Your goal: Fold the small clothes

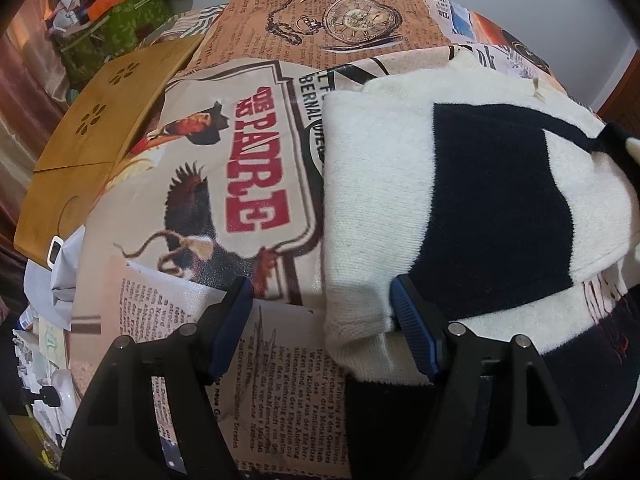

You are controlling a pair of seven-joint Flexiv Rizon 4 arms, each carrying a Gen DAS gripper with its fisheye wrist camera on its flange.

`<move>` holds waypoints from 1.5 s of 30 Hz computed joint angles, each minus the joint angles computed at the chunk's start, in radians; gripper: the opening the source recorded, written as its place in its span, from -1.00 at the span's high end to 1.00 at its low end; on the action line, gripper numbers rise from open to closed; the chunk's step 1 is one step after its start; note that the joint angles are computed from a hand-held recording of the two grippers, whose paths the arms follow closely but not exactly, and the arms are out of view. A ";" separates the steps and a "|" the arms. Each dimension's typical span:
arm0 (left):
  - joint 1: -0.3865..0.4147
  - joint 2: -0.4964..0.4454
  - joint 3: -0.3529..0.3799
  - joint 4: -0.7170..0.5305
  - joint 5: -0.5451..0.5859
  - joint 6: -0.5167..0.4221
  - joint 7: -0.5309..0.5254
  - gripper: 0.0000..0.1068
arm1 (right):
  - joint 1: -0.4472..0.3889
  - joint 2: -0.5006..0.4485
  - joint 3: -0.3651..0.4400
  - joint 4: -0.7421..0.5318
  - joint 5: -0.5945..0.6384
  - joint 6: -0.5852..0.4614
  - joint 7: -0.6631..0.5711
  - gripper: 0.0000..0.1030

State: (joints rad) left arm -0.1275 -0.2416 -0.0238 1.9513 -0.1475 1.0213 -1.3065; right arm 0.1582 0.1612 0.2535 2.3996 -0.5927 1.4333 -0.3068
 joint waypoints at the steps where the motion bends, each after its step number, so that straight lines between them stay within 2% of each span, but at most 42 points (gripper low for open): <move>1: 0.000 0.000 0.001 -0.001 0.002 0.000 -0.001 -0.36 | 0.003 0.005 0.000 0.000 0.004 -0.018 -0.009 -0.47; 5: 0.000 -0.002 0.001 0.000 0.006 0.004 -0.002 -0.36 | -0.071 0.048 0.010 0.033 -0.084 -0.024 0.091 -0.47; 11: 0.003 -0.001 -0.002 -0.012 0.003 -0.011 0.007 -0.35 | -0.082 0.122 0.012 0.033 -0.101 -0.147 0.024 -0.47; 14: 0.021 -0.004 -0.016 -0.021 -0.064 -0.019 0.033 -0.32 | -0.095 0.141 0.011 0.041 -0.123 -0.129 0.008 -0.47; 18: 0.023 -0.039 -0.014 -0.077 -0.077 -0.030 0.012 -0.31 | -0.100 0.122 0.008 0.034 -0.120 -0.119 -0.025 -0.47; 22: 0.025 -0.106 -0.027 -0.158 -0.091 -0.074 0.007 -0.30 | -0.121 0.099 0.020 0.032 -0.180 -0.143 0.023 -0.47; 23: 0.028 -0.120 -0.034 -0.172 -0.106 -0.087 0.009 -0.26 | -0.121 0.101 0.022 0.034 -0.192 -0.152 0.039 -0.47; 26: 0.047 -0.164 -0.060 -0.212 -0.181 -0.134 0.018 0.07 | -0.106 0.109 0.009 0.049 -0.182 -0.148 0.043 -0.47; 27: 0.056 -0.167 -0.073 -0.210 -0.214 -0.138 0.037 0.32 | -0.095 0.119 0.002 0.056 -0.158 -0.151 0.020 -0.47; 28: 0.062 -0.168 -0.086 -0.208 -0.242 -0.136 0.065 0.47 | -0.086 0.128 0.000 0.060 -0.138 -0.159 0.002 -0.47; 33: 0.010 -0.159 -0.036 -0.203 -0.151 -0.050 0.029 0.79 | -0.061 0.200 0.005 0.085 -0.057 -0.247 -0.112 -0.48; 35: -0.009 -0.162 -0.001 -0.216 -0.097 -0.029 -0.026 0.94 | -0.050 0.221 0.002 0.095 -0.015 -0.265 -0.149 -0.49; 36: -0.044 -0.175 0.052 -0.247 -0.003 -0.027 -0.110 1.00 | -0.041 0.230 -0.002 0.101 0.014 -0.274 -0.173 -0.51; 37: -0.070 -0.194 0.098 -0.287 0.100 -0.038 -0.194 1.00 | -0.031 0.231 -0.004 0.103 0.042 -0.283 -0.196 -0.51; 38: -0.073 -0.204 0.112 -0.311 0.138 -0.072 -0.228 1.00 | -0.012 0.228 -0.013 0.102 0.083 -0.294 -0.232 -0.51; 40: -0.022 -0.208 0.068 -0.308 0.081 -0.122 -0.205 1.00 | 0.014 0.205 -0.020 0.096 0.145 -0.314 -0.282 -0.50; 43: 0.037 -0.155 0.004 -0.230 -0.017 -0.082 -0.125 0.99 | 0.016 0.163 -0.012 0.095 0.166 -0.305 -0.303 -0.21; 45: 0.042 -0.120 -0.006 -0.193 -0.039 -0.057 -0.097 0.96 | -0.018 0.145 0.008 0.096 0.095 -0.296 -0.263 0.01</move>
